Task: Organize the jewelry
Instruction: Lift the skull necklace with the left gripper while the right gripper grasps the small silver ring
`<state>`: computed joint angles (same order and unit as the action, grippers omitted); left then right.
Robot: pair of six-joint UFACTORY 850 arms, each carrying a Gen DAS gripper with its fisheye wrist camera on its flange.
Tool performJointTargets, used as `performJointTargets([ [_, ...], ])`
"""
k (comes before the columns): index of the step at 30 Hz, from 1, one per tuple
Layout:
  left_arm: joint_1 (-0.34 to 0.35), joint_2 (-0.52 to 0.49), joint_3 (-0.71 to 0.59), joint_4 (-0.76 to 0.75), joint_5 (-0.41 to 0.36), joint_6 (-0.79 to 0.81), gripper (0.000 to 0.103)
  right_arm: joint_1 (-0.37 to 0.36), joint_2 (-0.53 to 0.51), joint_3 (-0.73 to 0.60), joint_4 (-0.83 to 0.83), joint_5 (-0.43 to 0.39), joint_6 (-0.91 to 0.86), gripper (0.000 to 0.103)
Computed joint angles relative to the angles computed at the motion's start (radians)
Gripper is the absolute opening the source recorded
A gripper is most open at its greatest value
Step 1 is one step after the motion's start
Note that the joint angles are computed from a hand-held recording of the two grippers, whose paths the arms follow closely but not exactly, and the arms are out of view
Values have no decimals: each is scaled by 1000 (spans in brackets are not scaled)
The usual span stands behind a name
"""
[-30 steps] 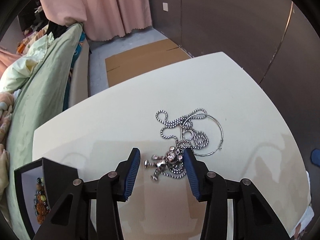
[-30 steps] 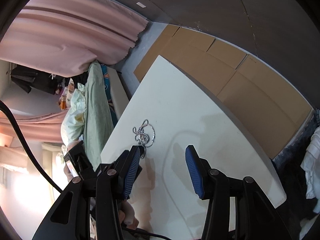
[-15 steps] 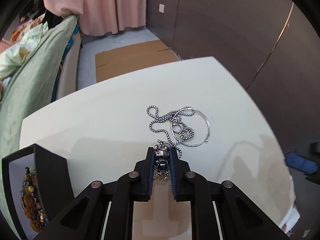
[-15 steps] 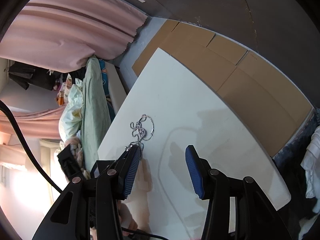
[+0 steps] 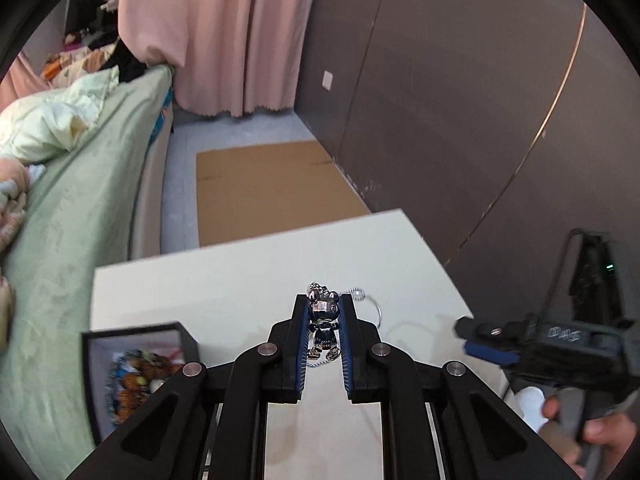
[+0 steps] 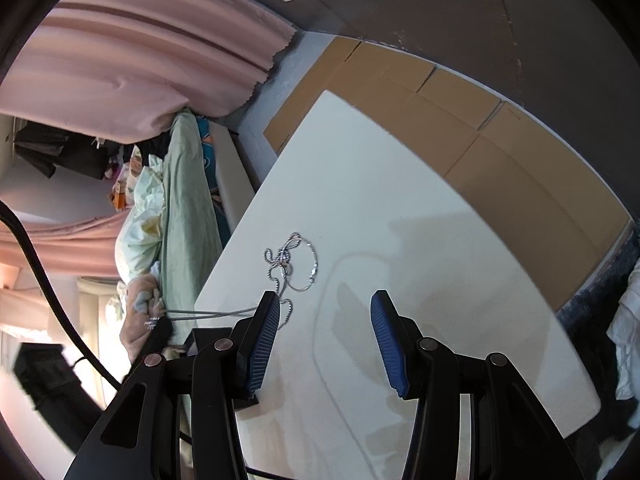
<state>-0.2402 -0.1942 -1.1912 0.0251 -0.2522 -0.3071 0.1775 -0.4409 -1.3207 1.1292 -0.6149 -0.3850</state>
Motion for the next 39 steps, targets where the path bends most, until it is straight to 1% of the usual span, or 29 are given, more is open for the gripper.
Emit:
performJointTargets([
  [1,-1,10,0,45,0,-41,14,4,-4,-6,-1,-1,-7,48],
  [5,5,50,-6,115,-4,-99,14,26,-28,-45,-43,7,-12,48],
  [7,7,62,-15,158,-8,-126,14,36,-36,-62,-90,24,5,48],
  [9,3,77,-22,230,-15,-185,14,51,-46,-83,-162,51,43,48],
  [11,2,94,-22,288,-20,-234,14,60,-56,-102,-214,60,74,48],
  [16,2,136,-26,390,-34,-318,14,70,-78,-129,-264,64,111,48],
  [19,5,163,-21,449,-43,-363,14,86,-93,-147,-323,80,149,48],
  [21,13,178,-19,471,-48,-381,14,98,-114,-179,-381,69,174,48],
  [25,30,198,-18,492,-55,-402,14,101,-148,-220,-372,39,140,48],
  [29,38,210,-18,524,-64,-429,14,114,-174,-260,-452,51,175,48],
  [33,42,226,-13,564,-67,-465,14,124,-183,-274,-464,40,139,48],
  [37,40,239,-11,612,-80,-507,15,144,-191,-290,-537,44,152,48],
  [38,43,240,-11,617,-81,-509,14,149,-193,-293,-548,51,155,48],
  [39,44,242,-10,628,-84,-515,14,153,-198,-303,-563,54,158,44],
])
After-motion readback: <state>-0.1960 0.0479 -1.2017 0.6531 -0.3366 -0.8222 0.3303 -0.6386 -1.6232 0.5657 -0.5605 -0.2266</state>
